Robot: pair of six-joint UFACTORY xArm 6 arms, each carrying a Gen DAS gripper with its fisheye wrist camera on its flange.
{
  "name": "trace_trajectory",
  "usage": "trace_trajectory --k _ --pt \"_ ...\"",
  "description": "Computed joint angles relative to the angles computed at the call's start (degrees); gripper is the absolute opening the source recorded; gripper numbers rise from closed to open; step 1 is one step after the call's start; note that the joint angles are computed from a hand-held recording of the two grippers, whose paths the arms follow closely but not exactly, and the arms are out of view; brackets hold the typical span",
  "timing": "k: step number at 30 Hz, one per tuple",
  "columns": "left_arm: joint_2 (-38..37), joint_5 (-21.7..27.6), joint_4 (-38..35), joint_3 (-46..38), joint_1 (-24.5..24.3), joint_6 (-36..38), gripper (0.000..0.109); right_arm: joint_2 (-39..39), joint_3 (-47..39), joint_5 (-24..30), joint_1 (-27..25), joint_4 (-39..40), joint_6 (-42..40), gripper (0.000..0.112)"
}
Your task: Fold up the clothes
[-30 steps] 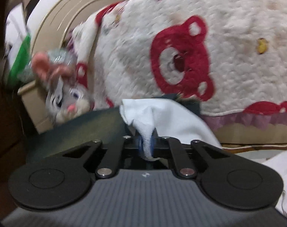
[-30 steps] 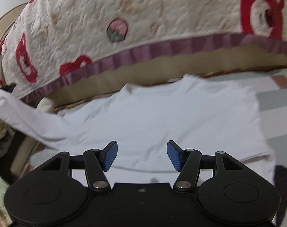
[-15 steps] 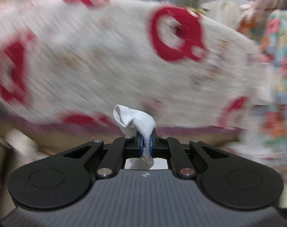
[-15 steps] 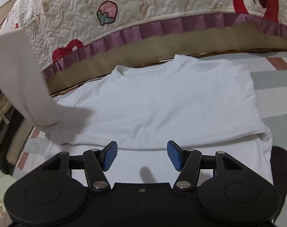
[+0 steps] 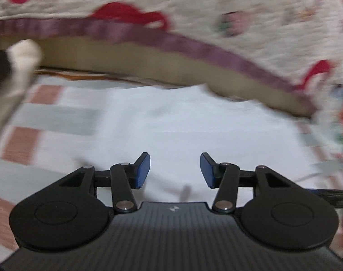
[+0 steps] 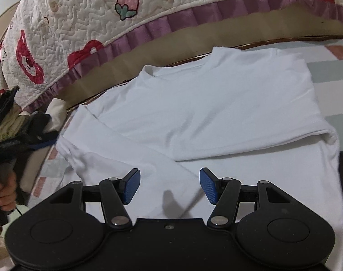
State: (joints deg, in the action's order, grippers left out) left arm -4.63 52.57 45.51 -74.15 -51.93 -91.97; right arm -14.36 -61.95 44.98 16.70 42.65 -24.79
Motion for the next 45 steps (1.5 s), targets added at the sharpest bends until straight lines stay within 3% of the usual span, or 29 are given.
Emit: trace_trajectory --k 3,7,12,14,15,16,17,18,21,22,25,29,32,36,40,43,45 --pt "-1.84 1.04 -1.29 3.11 2.42 0.49 0.046 1.08 -1.02 0.36 1.10 -3.98 4.44 0.065" --pt "-3.52 0.37 -1.46 5.99 4.65 0.61 0.046 -0.52 1.63 -3.85 3.13 -18.38 16.56 0.070" --pt "-4.16 0.76 1.48 6.76 4.12 1.18 0.048 -3.13 5.51 -6.65 3.74 -17.25 13.54 0.074" --pt "-4.65 3.17 3.19 6.69 3.91 1.85 0.048 -3.03 6.41 -9.21 4.97 -17.75 10.32 0.076" --pt "-5.03 4.40 4.19 6.81 3.85 2.02 0.048 -2.59 5.97 -9.25 5.62 -17.09 7.45 0.071" --pt "-5.71 5.12 5.33 7.41 3.96 1.40 0.048 -2.12 5.48 -9.22 6.25 -16.46 4.58 0.059" --pt "-6.79 5.31 6.02 8.45 4.26 0.23 0.048 -1.67 4.85 -8.79 6.82 -15.71 1.35 0.007" --pt "-7.89 5.46 6.68 9.51 4.57 -0.97 0.049 -1.62 4.14 -7.83 7.52 -15.84 -2.23 0.005" --pt "-11.47 5.37 6.38 12.92 5.74 -6.14 0.049 -3.10 1.84 -14.59 9.95 -23.26 -4.68 0.005" --pt "-12.48 4.49 6.11 13.91 6.17 -7.13 0.049 -1.86 -1.90 -14.56 9.18 -22.72 -3.94 0.005" --pt "-13.71 3.49 5.99 14.92 6.45 -6.71 0.049 4.42 -14.96 -10.82 5.35 -21.56 -2.60 0.005" --pt "-11.54 0.38 6.07 12.94 6.18 4.67 0.056 14.81 -29.34 -1.55 0.60 -26.35 -0.94 0.006" --pt "-9.96 -6.88 3.19 13.09 6.91 11.86 0.058 20.23 -34.13 2.85 -1.19 -29.79 3.88 0.006" --pt "-5.45 -9.09 3.48 10.98 6.84 16.26 0.058 24.82 -38.02 5.15 -2.60 -29.53 5.23 0.006" --pt "-5.30 -15.24 3.64 12.79 8.41 13.33 0.059 26.10 -39.36 3.48 -3.74 -25.00 4.04 0.006" --pt "-3.27 -13.53 6.37 10.77 7.53 13.48 0.059 27.80 -41.55 4.99 -4.89 -20.78 4.31 0.006" --pt "-1.55 -11.49 7.97 8.95 6.82 14.04 0.056 29.02 -42.51 6.56 -4.74 -24.09 6.10 0.007"
